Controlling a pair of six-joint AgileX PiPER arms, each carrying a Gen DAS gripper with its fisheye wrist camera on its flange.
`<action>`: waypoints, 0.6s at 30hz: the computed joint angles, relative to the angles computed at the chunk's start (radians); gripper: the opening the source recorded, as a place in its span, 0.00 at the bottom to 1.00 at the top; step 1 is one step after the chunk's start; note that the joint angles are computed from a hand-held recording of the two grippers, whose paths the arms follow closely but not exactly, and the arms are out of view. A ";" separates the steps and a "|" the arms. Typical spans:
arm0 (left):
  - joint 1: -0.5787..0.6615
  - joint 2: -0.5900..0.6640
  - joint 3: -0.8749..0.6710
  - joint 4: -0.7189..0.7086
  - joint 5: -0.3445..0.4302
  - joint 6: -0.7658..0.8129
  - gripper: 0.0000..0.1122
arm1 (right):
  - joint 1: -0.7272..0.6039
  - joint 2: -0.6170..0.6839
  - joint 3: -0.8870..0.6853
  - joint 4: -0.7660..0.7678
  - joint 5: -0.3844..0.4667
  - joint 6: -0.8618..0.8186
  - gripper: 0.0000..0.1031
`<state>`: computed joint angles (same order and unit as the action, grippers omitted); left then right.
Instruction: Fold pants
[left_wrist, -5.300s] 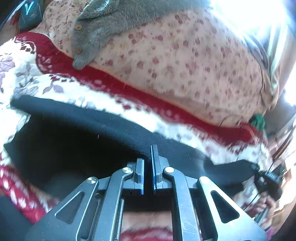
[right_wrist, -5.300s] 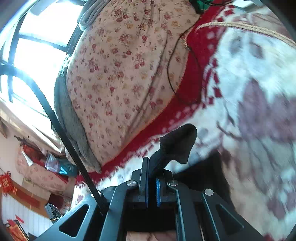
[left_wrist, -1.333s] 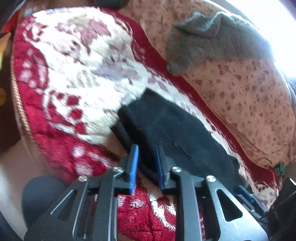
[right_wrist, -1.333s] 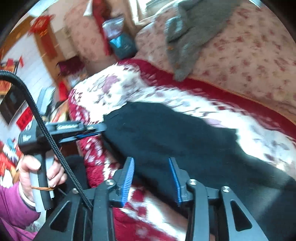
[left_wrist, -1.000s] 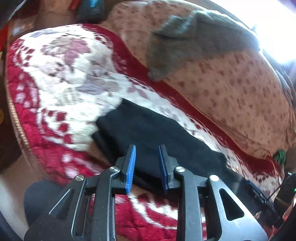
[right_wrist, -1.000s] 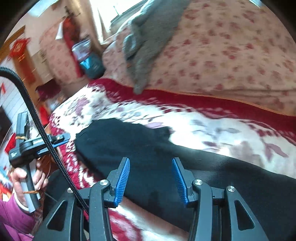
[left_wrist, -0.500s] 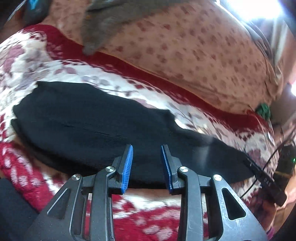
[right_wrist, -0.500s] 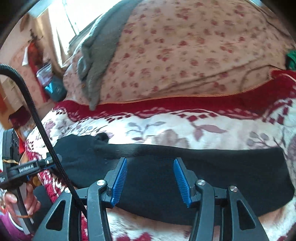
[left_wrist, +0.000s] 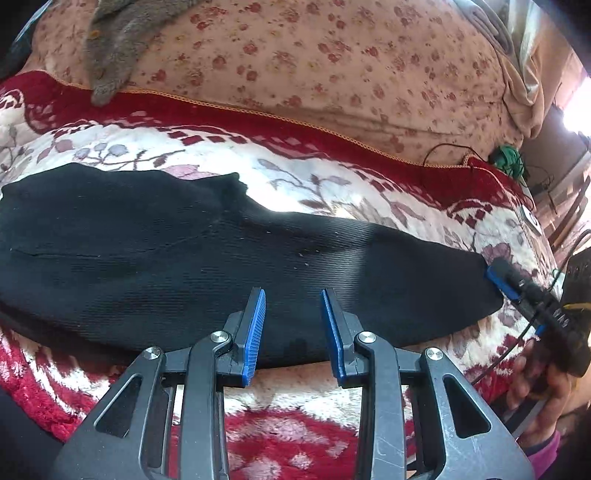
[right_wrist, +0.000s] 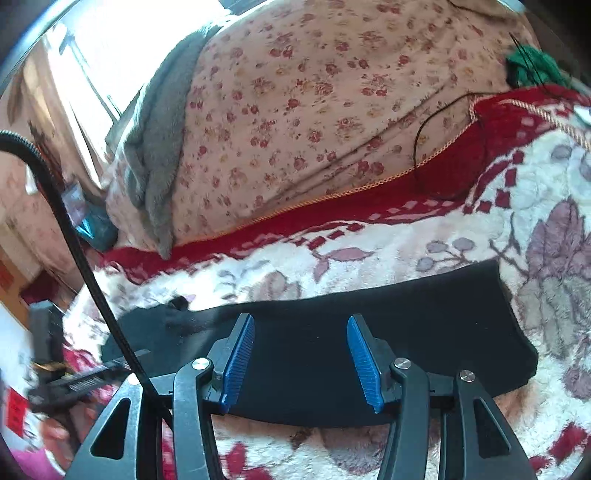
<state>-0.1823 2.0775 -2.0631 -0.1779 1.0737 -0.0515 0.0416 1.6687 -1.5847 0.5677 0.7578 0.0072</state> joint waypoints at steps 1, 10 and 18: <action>-0.004 0.000 0.000 0.003 -0.002 0.000 0.26 | -0.013 -0.003 0.005 0.053 0.000 -0.033 0.52; -0.014 0.029 -0.037 0.008 0.013 -0.014 0.26 | -0.103 -0.034 -0.009 0.333 0.037 -0.214 0.64; -0.051 0.088 -0.141 0.017 0.059 -0.010 0.26 | -0.154 -0.040 0.024 0.431 0.086 -0.251 0.77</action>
<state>-0.2333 2.1651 -2.2041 -0.1612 1.1323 -0.0618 -0.1124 1.6288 -1.5606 0.9989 0.8434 -0.2442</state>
